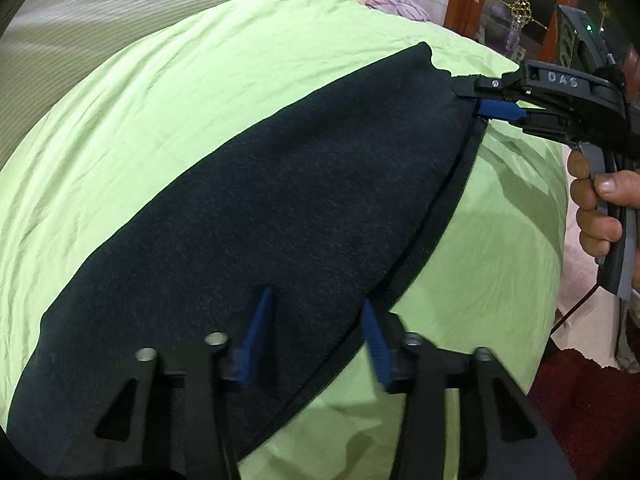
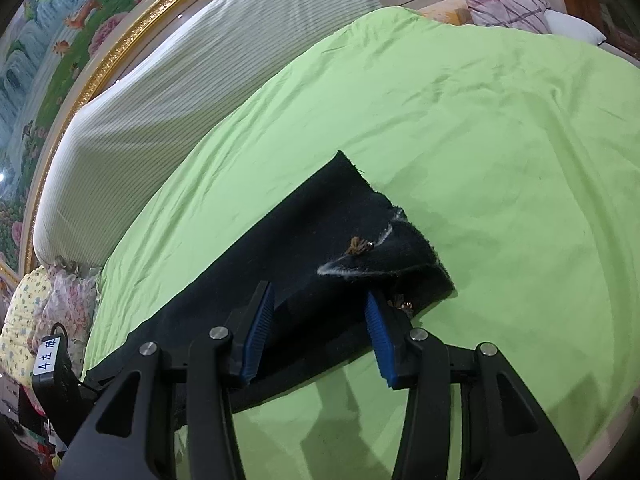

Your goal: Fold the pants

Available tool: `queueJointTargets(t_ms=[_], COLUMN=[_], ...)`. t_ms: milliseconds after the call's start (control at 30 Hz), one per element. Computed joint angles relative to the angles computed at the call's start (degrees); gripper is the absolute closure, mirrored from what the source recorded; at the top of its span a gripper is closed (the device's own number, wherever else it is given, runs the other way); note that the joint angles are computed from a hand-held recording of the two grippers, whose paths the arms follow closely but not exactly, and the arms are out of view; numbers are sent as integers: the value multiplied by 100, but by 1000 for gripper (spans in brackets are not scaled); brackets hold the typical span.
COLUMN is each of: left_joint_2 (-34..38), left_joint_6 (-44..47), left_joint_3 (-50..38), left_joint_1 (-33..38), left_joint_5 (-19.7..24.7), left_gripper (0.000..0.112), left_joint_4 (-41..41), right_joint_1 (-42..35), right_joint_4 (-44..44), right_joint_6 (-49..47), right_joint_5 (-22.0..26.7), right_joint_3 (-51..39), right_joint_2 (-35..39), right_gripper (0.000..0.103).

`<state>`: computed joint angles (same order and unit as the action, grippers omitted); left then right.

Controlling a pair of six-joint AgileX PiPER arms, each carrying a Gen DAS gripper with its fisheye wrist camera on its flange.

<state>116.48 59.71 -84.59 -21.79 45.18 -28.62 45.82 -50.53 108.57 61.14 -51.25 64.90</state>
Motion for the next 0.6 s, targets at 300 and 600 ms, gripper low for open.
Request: queueJointTargets(t_ms=[300, 600], left_joint_2=[-420, -283], left_joint_6=[632, 229], left_joint_3=[333, 67], left_joint_1=[88, 126], left_joint_5=[309, 729], left_gripper=[106, 88], left_joint_4=[-221, -203], right_joint_1=[613, 419], right_joint_4=[-170, 178], right_joint_6=[28, 45], right_joint_5=[744, 507], right_joint_3=[-181, 103], right_joint_2=[-31, -296], right_gripper=[97, 87])
